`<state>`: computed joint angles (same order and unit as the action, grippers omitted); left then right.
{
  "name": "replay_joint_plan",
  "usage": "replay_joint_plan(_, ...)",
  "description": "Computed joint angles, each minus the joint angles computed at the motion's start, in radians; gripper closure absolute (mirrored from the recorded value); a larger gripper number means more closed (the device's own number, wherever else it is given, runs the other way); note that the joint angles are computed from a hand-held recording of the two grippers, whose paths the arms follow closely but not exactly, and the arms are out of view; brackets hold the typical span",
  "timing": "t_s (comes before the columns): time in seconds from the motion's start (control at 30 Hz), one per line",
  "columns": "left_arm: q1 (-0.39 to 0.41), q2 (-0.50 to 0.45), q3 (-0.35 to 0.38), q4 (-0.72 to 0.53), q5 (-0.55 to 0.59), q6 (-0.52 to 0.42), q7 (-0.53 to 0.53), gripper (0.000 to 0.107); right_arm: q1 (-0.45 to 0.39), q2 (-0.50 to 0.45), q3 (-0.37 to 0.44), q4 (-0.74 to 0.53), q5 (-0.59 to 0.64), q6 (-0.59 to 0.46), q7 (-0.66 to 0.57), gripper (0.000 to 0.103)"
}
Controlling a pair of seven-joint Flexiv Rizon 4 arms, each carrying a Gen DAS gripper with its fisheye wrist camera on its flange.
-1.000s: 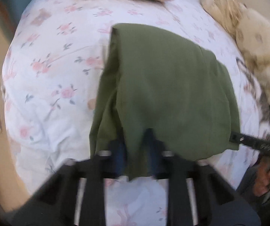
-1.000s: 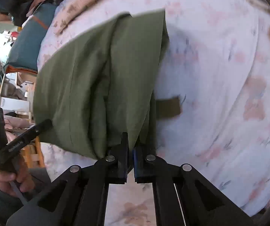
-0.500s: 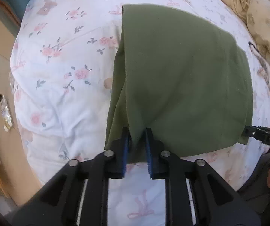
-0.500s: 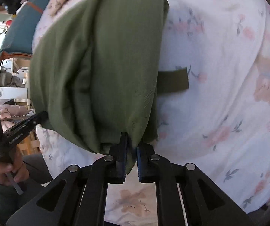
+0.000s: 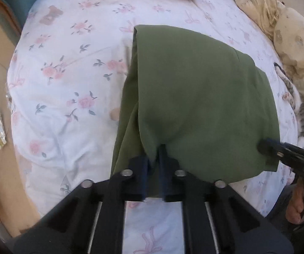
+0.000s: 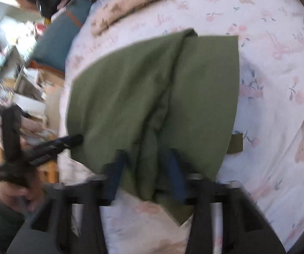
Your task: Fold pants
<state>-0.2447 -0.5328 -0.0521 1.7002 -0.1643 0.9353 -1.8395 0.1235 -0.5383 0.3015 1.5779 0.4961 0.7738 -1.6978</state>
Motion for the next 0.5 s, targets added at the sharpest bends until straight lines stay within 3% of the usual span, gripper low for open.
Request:
replay_joint_plan(0.13,0.031,0.057,-0.026,0.057,-0.045,0.004,0.054,0.105,-0.096,0.046,0.065,-0.006,0.163,-0.080,-0.081,0.102)
replay_joint_plan(0.2,0.019,0.065,-0.006,0.061,-0.023,-0.011,0.042,0.106,-0.097,0.075,0.054,0.009,0.200,-0.096,-0.109,0.103)
replay_joint_plan(0.33,-0.027,0.008,0.052,-0.010,0.095,-0.155,-0.034,0.107,0.028,0.013,-0.045,0.024,0.033,-0.093,0.057,0.103)
replay_joint_plan(0.5,-0.044,-0.031,0.079,-0.070,0.179,-0.219,-0.100,0.107,0.060,-0.037,-0.040,0.009,-0.057,-0.071,0.123,0.101)
